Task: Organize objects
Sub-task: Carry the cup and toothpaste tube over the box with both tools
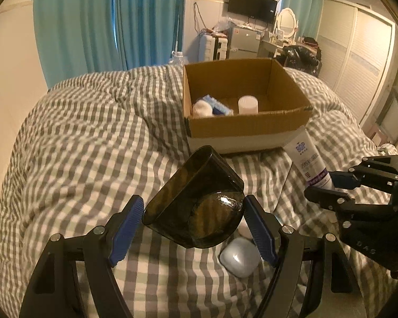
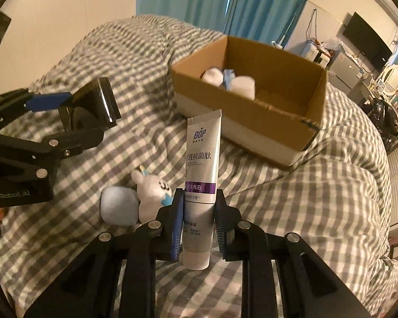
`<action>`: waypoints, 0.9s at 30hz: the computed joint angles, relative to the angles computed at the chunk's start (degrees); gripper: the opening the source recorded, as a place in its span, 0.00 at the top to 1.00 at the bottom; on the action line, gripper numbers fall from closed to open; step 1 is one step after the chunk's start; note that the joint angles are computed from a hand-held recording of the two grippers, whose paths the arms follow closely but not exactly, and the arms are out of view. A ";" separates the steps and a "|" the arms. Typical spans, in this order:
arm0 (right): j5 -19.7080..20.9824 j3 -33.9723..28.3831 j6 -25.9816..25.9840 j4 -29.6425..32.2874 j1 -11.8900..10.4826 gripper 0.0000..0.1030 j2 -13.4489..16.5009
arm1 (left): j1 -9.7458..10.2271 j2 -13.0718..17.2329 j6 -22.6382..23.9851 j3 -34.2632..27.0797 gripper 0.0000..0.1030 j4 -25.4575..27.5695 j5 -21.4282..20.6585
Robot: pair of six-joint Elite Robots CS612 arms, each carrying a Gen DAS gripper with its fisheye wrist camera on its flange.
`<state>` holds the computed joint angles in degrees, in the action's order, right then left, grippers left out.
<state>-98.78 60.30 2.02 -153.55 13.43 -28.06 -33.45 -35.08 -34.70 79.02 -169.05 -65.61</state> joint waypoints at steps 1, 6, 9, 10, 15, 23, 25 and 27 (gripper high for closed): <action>0.01 0.03 0.10 -0.55 -0.05 0.80 -0.05 | 0.05 -0.03 0.24 -0.18 0.24 -0.10 0.15; -0.09 0.15 0.43 -2.98 -0.59 0.80 -0.65 | 0.38 0.19 1.56 -2.00 0.24 0.51 0.92; -0.88 -0.65 0.28 -3.66 -0.96 0.80 -0.66 | 0.54 0.79 3.30 -3.93 0.24 0.88 1.48; -1.11 -1.13 0.31 -3.82 -1.05 0.80 -0.46 | 0.57 0.98 3.94 -4.48 0.24 0.70 1.59; -1.94 -3.79 -0.30 -4.22 -1.73 0.80 0.03 | 1.03 2.42 6.75 -8.56 0.24 1.90 1.95; -1.84 -9.44 -0.24 -3.59 -2.96 0.80 2.17 | 2.37 6.31 10.63 -18.25 0.24 4.78 0.63; -1.91 -11.11 -0.17 -2.93 -3.25 0.80 3.01 | 2.65 7.59 11.83 -21.04 0.24 6.12 0.18; -1.85 -13.35 -0.11 -1.74 -3.59 0.80 4.13 | 2.97 8.91 12.24 -23.73 0.24 7.30 0.23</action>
<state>-100.64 46.95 1.91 -155.29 9.84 -23.94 -30.49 -26.17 -22.46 55.29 -161.76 -65.38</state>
